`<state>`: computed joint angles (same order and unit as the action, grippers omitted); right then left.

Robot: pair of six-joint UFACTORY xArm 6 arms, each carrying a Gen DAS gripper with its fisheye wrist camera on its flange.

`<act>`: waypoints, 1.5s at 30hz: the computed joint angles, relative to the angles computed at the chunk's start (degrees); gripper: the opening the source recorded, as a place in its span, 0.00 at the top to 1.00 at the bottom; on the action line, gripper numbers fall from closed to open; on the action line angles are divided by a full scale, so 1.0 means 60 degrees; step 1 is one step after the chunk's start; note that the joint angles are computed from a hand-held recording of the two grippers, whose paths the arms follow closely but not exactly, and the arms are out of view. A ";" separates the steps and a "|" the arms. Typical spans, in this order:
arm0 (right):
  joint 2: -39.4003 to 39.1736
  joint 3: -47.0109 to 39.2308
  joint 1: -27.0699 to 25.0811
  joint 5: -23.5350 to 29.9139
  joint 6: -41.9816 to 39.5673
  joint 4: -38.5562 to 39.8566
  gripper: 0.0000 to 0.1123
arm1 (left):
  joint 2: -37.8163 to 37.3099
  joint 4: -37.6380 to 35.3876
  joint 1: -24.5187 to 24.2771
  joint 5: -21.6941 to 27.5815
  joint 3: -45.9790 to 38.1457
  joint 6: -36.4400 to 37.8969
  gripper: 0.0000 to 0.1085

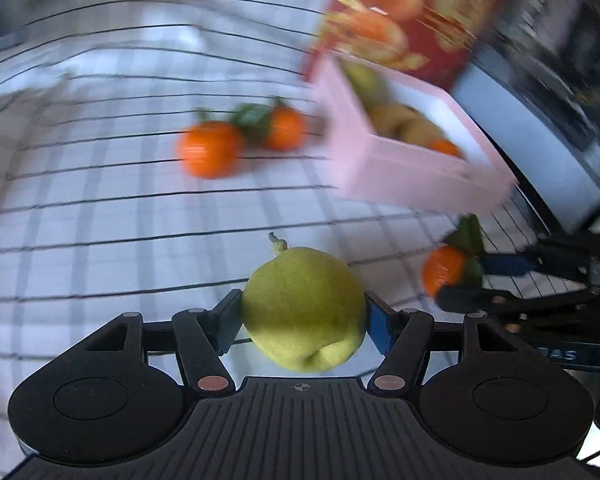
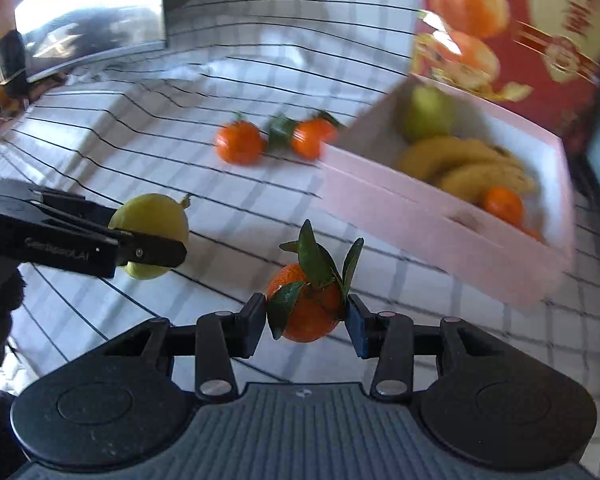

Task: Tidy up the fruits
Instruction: 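Carry the yellow pear and the mandarin over the pink box with both tools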

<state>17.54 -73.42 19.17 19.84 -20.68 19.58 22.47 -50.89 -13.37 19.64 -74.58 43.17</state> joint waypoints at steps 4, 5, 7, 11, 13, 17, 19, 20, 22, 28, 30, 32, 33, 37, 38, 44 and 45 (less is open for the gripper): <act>-0.0340 0.0832 -0.0151 -0.0648 0.1224 -0.1651 0.62 | 0.0200 0.0321 -0.0378 0.0023 -0.0306 0.0134 0.36; -0.0355 0.0916 -0.0176 -0.0725 0.1233 -0.1667 0.62 | 0.0189 0.0391 -0.0403 0.0156 -0.0330 0.0112 0.36; -0.0422 0.1057 -0.0178 -0.0877 0.0958 -0.1327 0.62 | 0.0116 0.0656 -0.0414 0.0407 -0.0315 0.0008 0.36; -0.0490 0.1281 -0.0167 -0.1174 0.0741 -0.1187 0.62 | -0.0042 0.1234 -0.0277 0.1175 -0.0311 -0.0521 0.36; -0.0466 0.1302 -0.0146 -0.1285 0.0692 -0.1122 0.62 | -0.0090 0.1621 -0.0156 0.1622 -0.0380 -0.0955 0.36; -0.0371 0.1301 -0.0149 -0.1428 0.0925 -0.1260 0.61 | -0.0072 0.1788 0.0010 0.2318 -0.0626 -0.1582 0.37; -0.0302 0.1276 -0.0164 -0.1428 0.1212 -0.1560 0.61 | -0.0059 0.1606 0.0082 0.2571 -0.0760 -0.1677 0.37; -0.0290 0.1282 -0.0161 -0.1425 0.1212 -0.1578 0.61 | -0.0026 0.1503 0.0101 0.2683 -0.0861 -0.1702 0.37; -0.0264 0.1260 -0.0164 -0.1373 0.1033 -0.1413 0.61 | 0.0038 0.1259 0.0154 0.2937 -0.1064 -0.1636 0.37; -0.0179 0.1169 -0.0192 -0.1288 0.0881 -0.1052 0.58 | 0.0825 0.1476 0.0267 0.4066 -0.2406 -0.2107 0.38; -0.0192 0.1195 -0.0202 -0.1312 0.0865 -0.1026 0.57 | 0.1068 0.1785 0.0241 0.4400 -0.2817 -0.2217 0.36; -0.0220 0.1241 -0.0211 -0.1339 0.0827 -0.0967 0.57 | 0.1347 0.2052 0.0234 0.4814 -0.3282 -0.2267 0.36; -0.0242 0.1275 -0.0214 -0.1356 0.0781 -0.0881 0.57 | 0.1490 0.2120 0.0241 0.5025 -0.3509 -0.2300 0.36; -0.0194 0.1258 -0.0185 -0.1464 0.0333 -0.0182 0.57 | 0.2010 0.2239 0.0266 0.5703 -0.4286 -0.2477 0.35; -0.0119 0.1208 -0.0169 -0.1541 0.0246 -0.0031 0.57 | 0.2027 0.2296 0.0247 0.5666 -0.4301 -0.2537 0.34; 0.0153 0.1056 -0.0162 -0.1995 0.0083 0.0543 0.57 | 0.2346 0.2281 0.0258 0.5867 -0.4790 -0.2896 0.35; 0.0162 0.1083 -0.0154 -0.2086 -0.0058 0.0677 0.57 | 0.2383 0.2310 0.0242 0.5915 -0.4850 -0.2933 0.35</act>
